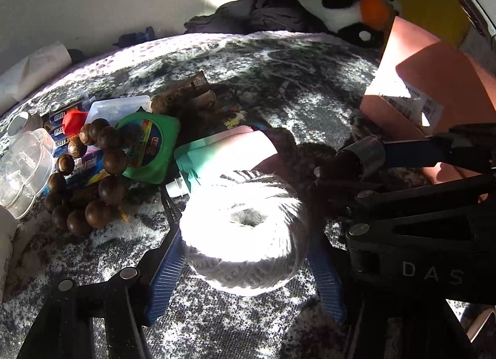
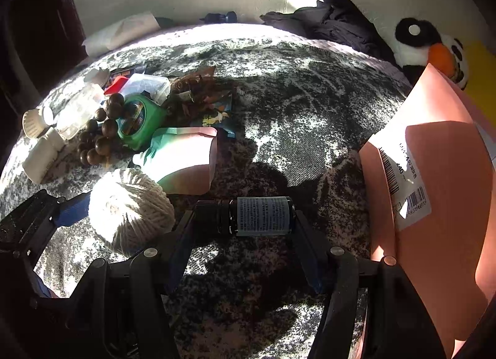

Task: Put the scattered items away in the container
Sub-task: 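Grasp the dark glass bottle with the right tool while the left tool grasps the twine ball, then carry the bottle and twine ball with both tools over the pink box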

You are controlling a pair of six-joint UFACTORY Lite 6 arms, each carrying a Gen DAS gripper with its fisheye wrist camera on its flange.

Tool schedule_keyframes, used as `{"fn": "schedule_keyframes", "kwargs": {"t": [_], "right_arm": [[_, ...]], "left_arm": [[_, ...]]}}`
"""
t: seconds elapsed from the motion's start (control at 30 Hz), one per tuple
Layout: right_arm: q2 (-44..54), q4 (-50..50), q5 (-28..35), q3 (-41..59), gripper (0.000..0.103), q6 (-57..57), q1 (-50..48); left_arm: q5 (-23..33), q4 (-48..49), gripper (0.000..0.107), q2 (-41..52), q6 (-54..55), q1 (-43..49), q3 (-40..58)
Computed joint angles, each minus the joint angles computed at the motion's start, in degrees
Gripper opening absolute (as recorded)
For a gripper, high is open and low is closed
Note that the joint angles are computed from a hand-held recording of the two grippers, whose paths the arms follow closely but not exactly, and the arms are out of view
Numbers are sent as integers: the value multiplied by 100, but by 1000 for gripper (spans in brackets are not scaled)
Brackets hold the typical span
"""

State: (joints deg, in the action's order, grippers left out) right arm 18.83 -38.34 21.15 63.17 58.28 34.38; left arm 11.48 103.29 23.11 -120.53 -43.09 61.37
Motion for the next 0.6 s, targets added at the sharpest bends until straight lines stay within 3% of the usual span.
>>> {"fn": "schedule_keyframes", "kwargs": {"t": [0.2, 0.37, 0.6], "right_arm": [[-446, -71, 171, -211, 64, 242, 250], [-1093, -148, 459, -513, 64, 532, 742], [-2267, -392, 1306, -923, 64, 1115, 1814]], "left_arm": [[310, -1065, 65, -1015, 830, -94, -798], [678, -2811, 65, -2413, 2373, -196, -1584], [2167, -4105, 65, -4009, 3418, -1320, -2086]]}}
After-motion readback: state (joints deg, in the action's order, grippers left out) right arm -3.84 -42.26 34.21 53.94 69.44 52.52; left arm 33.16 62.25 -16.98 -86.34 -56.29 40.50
